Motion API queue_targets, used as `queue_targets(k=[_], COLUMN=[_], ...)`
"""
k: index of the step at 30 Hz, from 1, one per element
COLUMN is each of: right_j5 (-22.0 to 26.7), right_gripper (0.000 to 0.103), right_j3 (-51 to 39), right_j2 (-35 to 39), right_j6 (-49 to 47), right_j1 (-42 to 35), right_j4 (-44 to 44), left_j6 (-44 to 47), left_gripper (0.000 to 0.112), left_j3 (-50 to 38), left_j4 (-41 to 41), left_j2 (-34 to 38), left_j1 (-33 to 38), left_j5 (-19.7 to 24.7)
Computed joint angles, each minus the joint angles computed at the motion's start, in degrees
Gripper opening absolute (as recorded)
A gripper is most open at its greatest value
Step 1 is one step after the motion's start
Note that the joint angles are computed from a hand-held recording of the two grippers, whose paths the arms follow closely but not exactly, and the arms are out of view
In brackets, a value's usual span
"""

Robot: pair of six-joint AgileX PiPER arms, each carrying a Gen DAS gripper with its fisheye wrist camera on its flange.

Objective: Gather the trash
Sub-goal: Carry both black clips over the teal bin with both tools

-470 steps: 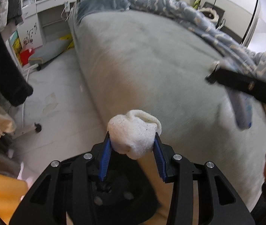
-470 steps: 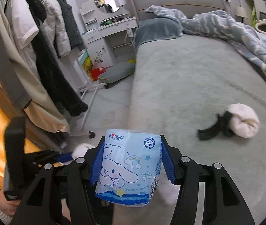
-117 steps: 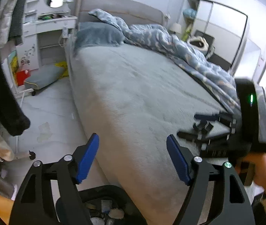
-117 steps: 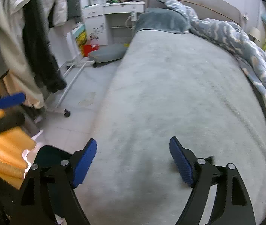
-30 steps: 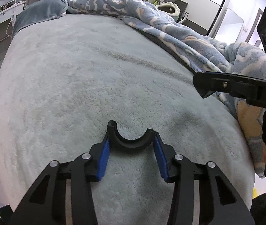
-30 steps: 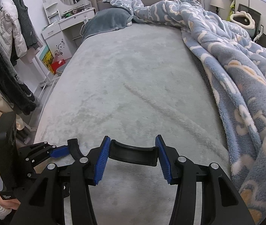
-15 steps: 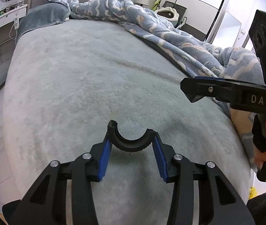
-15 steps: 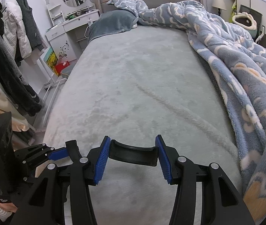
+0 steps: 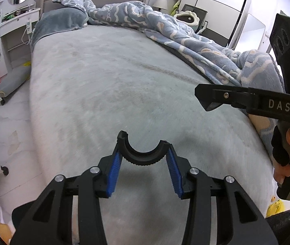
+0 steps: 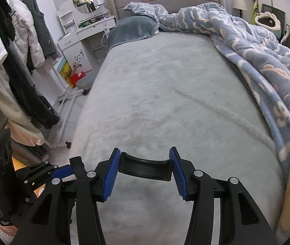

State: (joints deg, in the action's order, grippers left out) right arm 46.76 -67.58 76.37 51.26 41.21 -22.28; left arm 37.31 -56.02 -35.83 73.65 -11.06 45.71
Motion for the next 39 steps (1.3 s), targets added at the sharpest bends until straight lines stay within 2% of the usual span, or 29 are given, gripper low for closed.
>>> queue_targets(k=[6,12,15,22,28,34,39], right_j5=[0.3,1.2,1.7,1.3,1.5,2.5,3.6], right_gripper=[0.05,0.05,0.05,0.05,0.05,0.05,0.05], right_j3=[-0.6,-2.2,-4.0,-10.6,-17.6,-26.9,-33.7], right_j2=[2.0,4.9,7.0,14.4,20.9,28.1,33.7], right_j6=[8.6,14.8,17.3,18.1,16.4,12.6,8.8], right_j1=[6.9,12.4,15.2,18.9,20.6,21.4,21.4], right_j4=[-4.8,-7.9,-9.2,-8.6,-6.9,-4.1,-0.8], left_j6=[5.6,14.4,19.9,30.9,37.0,38.1,34.7], left_gripper=[0.046,0.046,0.046,0.047,0.047,0.047,0.048], left_j3=[4.0,7.4,8.5,10.1,10.7,10.7,9.4], left_j4=[-1.3,-3.3,-4.4,-4.6,-1.1,3.8,9.8], left_j2=[-5.1,-8.7,-9.2,-7.4,-2.0,3.9,9.8], left_j1=[7.1,17.5,24.5,38.0,46.0,49.5,50.5], left_j5=[4.2,10.3,13.7,18.6,18.0,13.9,11.7])
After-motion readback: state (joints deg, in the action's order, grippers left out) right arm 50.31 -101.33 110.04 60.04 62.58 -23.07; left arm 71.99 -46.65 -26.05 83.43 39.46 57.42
